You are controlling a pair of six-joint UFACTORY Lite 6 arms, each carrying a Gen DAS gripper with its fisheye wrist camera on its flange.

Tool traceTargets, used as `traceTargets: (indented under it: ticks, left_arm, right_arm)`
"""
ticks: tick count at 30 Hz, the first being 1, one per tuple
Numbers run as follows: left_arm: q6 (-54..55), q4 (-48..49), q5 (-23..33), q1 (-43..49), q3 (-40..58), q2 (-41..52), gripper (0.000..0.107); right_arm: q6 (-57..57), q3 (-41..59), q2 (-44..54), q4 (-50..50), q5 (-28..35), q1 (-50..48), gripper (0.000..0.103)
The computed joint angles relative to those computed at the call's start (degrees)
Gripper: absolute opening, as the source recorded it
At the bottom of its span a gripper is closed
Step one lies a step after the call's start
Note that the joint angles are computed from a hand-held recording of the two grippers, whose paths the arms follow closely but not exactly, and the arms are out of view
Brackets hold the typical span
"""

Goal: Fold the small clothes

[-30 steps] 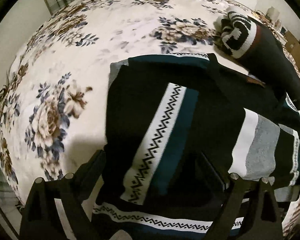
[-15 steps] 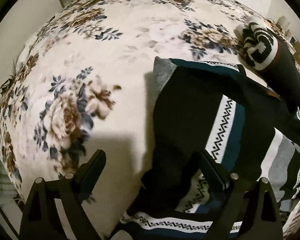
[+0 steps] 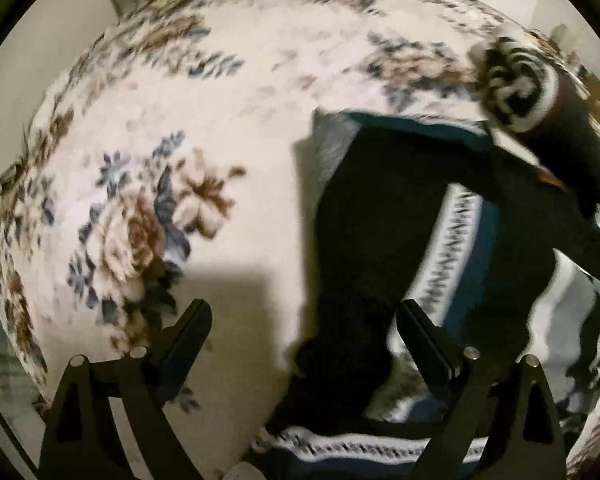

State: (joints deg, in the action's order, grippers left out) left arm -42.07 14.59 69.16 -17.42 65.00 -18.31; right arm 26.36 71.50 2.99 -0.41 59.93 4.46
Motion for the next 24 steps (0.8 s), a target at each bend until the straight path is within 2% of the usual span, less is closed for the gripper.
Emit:
traceTargets:
  ticks: [2, 5, 8, 10, 14, 19, 24]
  left_arm:
    - [-2.0, 0.5, 0.8, -4.2, 3.1, 1.8, 0.095]
    - [-4.6, 1.5, -0.1, -9.7, 5.3, 6.3, 0.095]
    - [-5.8, 2.3, -0.8, -11.9, 2.9, 8.2, 0.095]
    - [-5.1, 1.7, -1.5, -11.3, 0.1, 6.8, 0.095]
    - [-5.0, -0.6, -0.7, -10.6, -5.0, -0.3, 0.095]
    - [-6.5, -2.0, 3.7, -12.4, -2.8, -2.3, 0.095]
    - [-7.7, -1.5, 4.0, -14.1, 0.4, -1.1, 0.095]
  right_arm:
    - [0.2, 2.0, -1.8, 1.0, 0.6, 2.2, 0.055]
    - [1.5, 7.7, 2.5, -2.7, 0.2, 9.8, 0.055]
    - [6.3, 11.9, 10.7, -8.3, 1.1, 18.5, 0.055]
    - [9.0, 8.0, 11.1, -11.4, 2.9, 21.7, 0.055]
    - [10.2, -5.7, 1.7, -10.2, 1.8, 20.8, 0.055]
    - [8.5, -7.9, -4.7, -3.4, 3.1, 15.8, 0.055]
    - [7.2, -9.0, -12.3, 3.8, 0.0, 3.3, 0.055]
